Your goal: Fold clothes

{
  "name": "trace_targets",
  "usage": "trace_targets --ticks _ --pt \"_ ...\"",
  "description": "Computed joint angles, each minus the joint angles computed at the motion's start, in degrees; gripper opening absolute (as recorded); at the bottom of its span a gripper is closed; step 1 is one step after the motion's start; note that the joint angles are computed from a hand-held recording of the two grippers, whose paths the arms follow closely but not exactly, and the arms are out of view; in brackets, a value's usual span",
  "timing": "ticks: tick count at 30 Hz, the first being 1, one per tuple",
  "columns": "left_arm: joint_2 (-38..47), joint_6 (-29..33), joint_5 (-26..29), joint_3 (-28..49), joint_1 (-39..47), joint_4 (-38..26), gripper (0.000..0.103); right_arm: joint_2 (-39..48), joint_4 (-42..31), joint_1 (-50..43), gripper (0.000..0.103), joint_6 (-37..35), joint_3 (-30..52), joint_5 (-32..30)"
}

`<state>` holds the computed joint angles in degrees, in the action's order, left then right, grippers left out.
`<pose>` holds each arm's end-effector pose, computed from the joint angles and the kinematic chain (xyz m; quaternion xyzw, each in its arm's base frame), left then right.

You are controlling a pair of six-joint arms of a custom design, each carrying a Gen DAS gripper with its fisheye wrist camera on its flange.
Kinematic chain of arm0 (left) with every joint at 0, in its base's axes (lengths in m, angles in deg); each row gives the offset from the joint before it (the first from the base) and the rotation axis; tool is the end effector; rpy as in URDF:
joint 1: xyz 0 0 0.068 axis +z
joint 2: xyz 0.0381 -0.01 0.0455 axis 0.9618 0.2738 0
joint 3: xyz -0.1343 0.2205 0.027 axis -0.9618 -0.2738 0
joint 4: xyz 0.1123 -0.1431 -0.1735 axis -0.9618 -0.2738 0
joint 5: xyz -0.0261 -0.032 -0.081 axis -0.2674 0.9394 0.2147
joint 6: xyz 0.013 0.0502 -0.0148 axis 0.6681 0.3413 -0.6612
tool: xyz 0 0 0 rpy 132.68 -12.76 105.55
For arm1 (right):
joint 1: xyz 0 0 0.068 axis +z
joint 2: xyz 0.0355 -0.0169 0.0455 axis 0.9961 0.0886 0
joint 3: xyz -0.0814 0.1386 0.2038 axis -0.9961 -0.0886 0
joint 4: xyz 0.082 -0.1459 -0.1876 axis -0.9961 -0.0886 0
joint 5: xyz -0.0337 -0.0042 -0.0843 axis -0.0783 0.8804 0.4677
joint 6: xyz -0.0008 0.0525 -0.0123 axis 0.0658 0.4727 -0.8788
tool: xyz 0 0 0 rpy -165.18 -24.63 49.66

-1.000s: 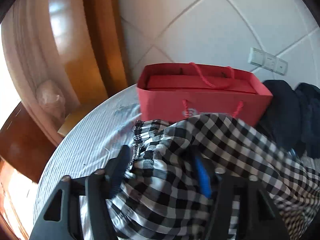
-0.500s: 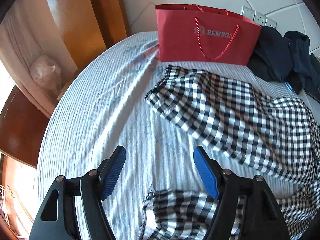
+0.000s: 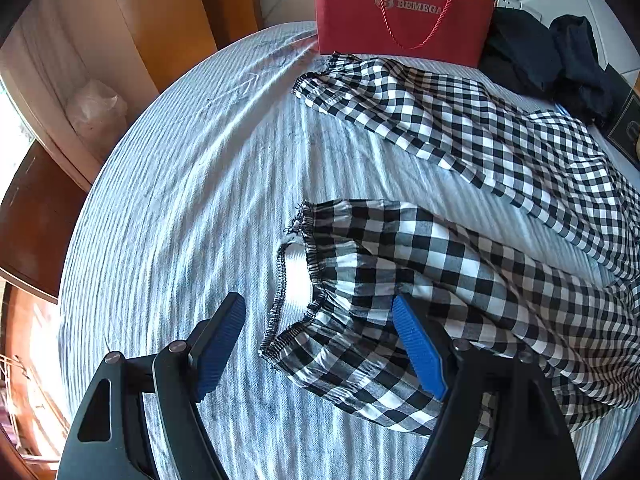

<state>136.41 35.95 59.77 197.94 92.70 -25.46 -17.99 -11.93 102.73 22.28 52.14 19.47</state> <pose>0.4719 0.1508 0.2311 0.1728 0.9578 0.0006 0.2296 0.0996 0.0233 0.2485 0.3957 0.8738 0.0830 0.2703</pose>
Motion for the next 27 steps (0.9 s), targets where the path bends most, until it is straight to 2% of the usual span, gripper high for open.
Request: trace_targets --ticks 3,5,7,9,12,13,14,15,18,24,25,26,27 --pt "-4.3 0.8 1.5 -9.5 0.2 4.0 0.077 -0.1 1.1 2.6 0.094 1.6 -1.3 0.9" --pt "-7.4 2.5 0.7 -16.7 0.1 8.4 0.079 -0.6 1.4 5.9 0.100 4.1 -1.8 2.9" --pt "-7.6 2.3 1.8 -18.3 0.7 9.8 0.081 -1.6 1.3 8.2 0.102 7.1 -2.5 4.8" --pt "-5.8 1.0 3.4 -15.3 1.5 7.2 0.082 -2.6 1.4 9.5 0.102 9.1 -3.0 6.0" --pt "-8.0 2.1 4.2 -19.5 2.1 9.7 0.082 -2.4 0.0 10.1 0.101 11.1 -2.4 7.6" --pt "-7.8 2.3 4.1 -18.9 2.3 8.6 0.082 -2.6 -0.5 10.4 0.098 11.8 -2.3 8.1" --pt "-7.6 2.5 4.0 -18.2 2.5 7.4 0.082 -3.2 -1.0 10.5 0.088 12.4 -2.1 8.6" --pt "-7.3 2.7 4.1 -17.6 2.9 6.5 0.082 -3.7 -1.3 10.1 0.085 12.3 -1.9 8.8" --pt "-6.9 3.5 5.4 -17.5 4.3 5.7 0.082 -4.0 -0.5 4.7 0.085 7.7 -2.1 6.8" --pt "-11.4 -0.6 3.6 -25.9 3.9 12.0 0.083 -2.8 6.8 -12.4 0.085 -3.9 -4.8 -2.4" --pt "-12.1 -1.9 3.2 -26.4 3.7 12.4 0.081 0.5 7.4 -12.0 0.067 -3.8 -4.4 -1.9" --pt "-12.7 -3.3 2.8 -26.9 3.5 12.8 0.065 3.8 7.9 -11.6 0.041 -3.7 -3.9 -1.5" --pt "-13.3 -4.7 2.4 -27.4 3.3 13.2 0.028 6.7 7.7 -10.3 0.028 -2.9 -2.8 -0.2"
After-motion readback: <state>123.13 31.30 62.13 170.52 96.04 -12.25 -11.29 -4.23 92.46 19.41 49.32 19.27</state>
